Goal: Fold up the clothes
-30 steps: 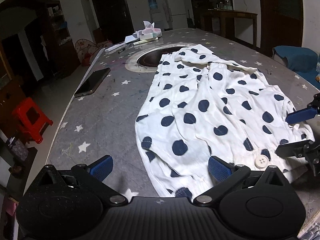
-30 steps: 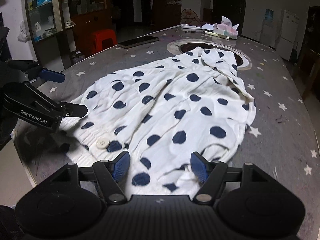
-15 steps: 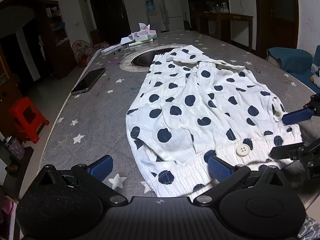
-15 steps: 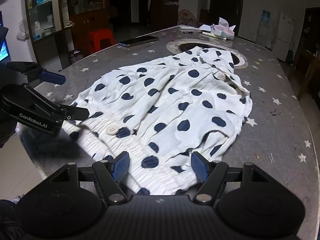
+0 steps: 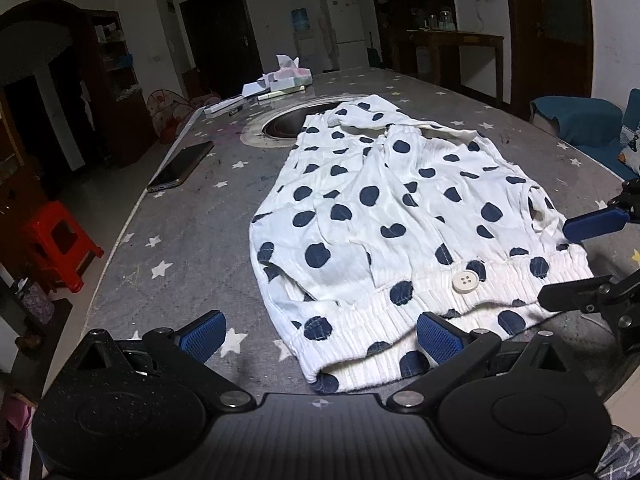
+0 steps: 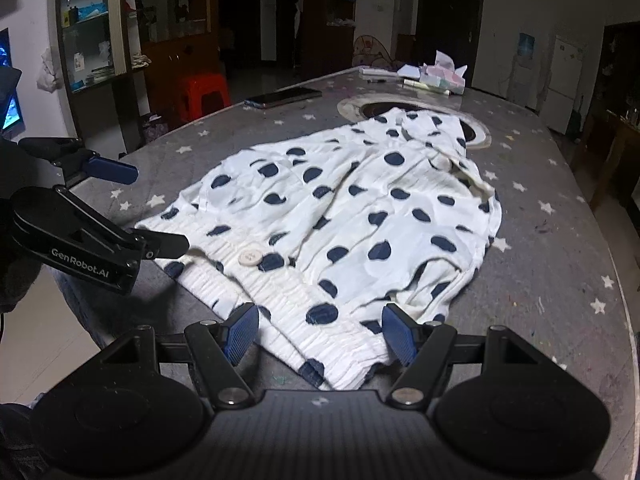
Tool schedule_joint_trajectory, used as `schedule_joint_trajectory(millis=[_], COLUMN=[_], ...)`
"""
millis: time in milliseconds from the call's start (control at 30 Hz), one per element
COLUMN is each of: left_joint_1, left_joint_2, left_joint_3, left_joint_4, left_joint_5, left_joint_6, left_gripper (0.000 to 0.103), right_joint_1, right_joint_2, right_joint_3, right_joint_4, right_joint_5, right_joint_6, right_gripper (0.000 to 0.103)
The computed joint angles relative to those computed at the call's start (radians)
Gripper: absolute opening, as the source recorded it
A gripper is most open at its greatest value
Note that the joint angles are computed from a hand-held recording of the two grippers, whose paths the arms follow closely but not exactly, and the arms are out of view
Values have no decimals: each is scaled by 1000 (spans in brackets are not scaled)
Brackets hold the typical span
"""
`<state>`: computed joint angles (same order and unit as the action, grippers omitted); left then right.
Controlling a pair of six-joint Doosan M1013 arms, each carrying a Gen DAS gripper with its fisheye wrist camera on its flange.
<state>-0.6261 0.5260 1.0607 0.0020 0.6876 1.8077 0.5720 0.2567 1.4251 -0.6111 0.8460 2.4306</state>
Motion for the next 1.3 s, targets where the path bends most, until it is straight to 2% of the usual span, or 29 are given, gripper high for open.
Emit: schedule_joint_trajectory(millis=[267, 700, 900, 1133, 1300], left_joint_1=[1, -6, -6, 1, 6], left_joint_2=[29, 176, 265, 334, 370], left_joint_3=[-64, -314, -462, -577, -639], left_joint_4=[5, 29, 25, 0, -11], left_joint_5=[16, 137, 230, 309, 369], left_joint_6=[-18, -64, -56, -35, -37], left_gripper=[103, 103, 103, 103, 103], right_joint_1=[-25, -113, -167, -234, -264], right_joint_2=[12, 66, 121, 219, 296], right_joint_3=[-28, -115, -197, -333, -431], right_joint_4=[-2, 33, 45, 67, 126], right_joint_5=[-9, -3, 20, 50, 97], right_joint_6=[-35, -132, -191, -258, -340], right_gripper=[70, 69, 65, 52, 50])
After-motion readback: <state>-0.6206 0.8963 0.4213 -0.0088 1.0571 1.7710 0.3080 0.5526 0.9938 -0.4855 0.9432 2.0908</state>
